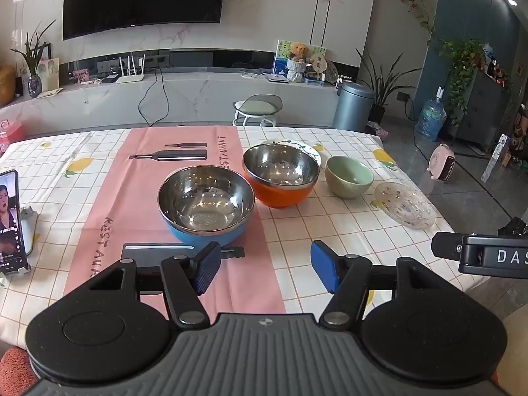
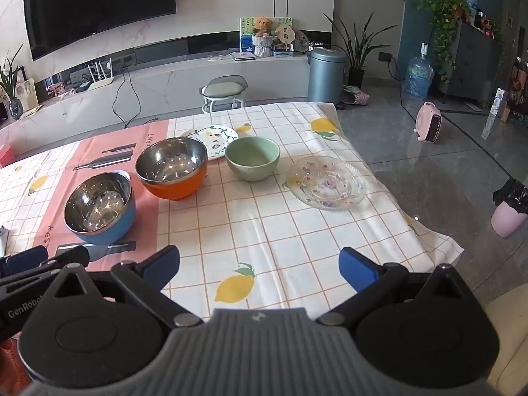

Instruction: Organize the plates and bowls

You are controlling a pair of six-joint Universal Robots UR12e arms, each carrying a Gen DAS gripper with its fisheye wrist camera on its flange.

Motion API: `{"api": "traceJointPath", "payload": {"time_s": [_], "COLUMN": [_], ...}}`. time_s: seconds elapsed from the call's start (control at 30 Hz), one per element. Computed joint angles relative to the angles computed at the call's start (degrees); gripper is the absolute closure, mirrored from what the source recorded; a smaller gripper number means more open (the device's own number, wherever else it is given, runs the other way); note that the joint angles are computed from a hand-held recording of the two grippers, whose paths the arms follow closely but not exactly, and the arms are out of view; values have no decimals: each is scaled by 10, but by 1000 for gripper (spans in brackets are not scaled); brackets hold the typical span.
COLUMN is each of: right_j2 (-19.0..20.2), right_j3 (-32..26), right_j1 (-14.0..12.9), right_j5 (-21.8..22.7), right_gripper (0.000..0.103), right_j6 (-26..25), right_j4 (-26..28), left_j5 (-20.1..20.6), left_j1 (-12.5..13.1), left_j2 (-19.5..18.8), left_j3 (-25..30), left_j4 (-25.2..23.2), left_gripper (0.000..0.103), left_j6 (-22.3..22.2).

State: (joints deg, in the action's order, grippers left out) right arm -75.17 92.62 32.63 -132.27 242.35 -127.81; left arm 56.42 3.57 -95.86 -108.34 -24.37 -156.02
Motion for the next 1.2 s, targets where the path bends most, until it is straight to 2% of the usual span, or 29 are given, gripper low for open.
{"api": "traceJointPath", "payload": {"time_s": [1.03, 1.2], "right_j2": [-1, 0], "right_j3": [1, 1], "right_j1": [2, 2], "right_j5": [-4, -4], "right_gripper": [2, 2], "right_j6": [4, 5], "right_j4": [1, 2], "left_j5": [-1, 0], "left_j1": [1, 1], "left_j2": [-3, 6], "left_j3": [-4, -7], "left_j4": [3, -2], "left_gripper": [29, 29], "left_j6": [1, 2]}}
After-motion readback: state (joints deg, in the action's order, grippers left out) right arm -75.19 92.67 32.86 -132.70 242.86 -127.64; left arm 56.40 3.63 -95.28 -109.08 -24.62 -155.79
